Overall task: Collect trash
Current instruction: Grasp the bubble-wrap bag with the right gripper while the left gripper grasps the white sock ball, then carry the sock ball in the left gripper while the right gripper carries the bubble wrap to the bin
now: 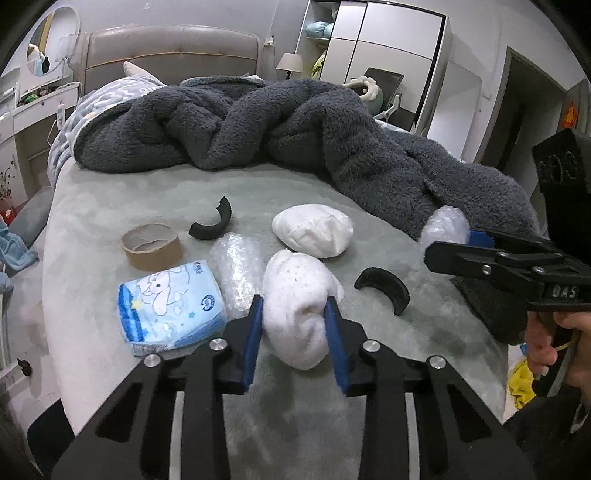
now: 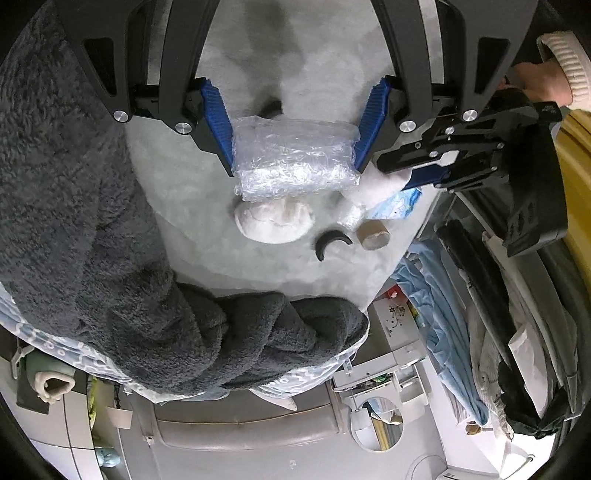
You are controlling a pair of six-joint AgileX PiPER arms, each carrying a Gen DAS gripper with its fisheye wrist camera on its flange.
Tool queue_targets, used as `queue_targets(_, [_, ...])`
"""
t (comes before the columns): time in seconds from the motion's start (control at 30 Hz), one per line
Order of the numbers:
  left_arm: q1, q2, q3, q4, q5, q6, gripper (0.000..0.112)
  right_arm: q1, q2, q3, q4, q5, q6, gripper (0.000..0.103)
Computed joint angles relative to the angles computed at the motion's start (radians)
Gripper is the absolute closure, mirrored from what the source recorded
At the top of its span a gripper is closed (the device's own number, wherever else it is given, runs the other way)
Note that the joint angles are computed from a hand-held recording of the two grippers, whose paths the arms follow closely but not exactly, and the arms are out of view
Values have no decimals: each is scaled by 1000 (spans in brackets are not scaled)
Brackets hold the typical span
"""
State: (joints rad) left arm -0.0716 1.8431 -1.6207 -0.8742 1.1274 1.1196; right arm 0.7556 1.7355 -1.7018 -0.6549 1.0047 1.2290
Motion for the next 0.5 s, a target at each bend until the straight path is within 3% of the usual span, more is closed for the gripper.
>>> queue_targets(0.3, [93,-42,-10,-7,36,17,80,8,128,-226,47,50,-103,40])
queue_targets(0.5, [174,-28,-53,8,61,4,80,15,254,-462,75,113,-188,40])
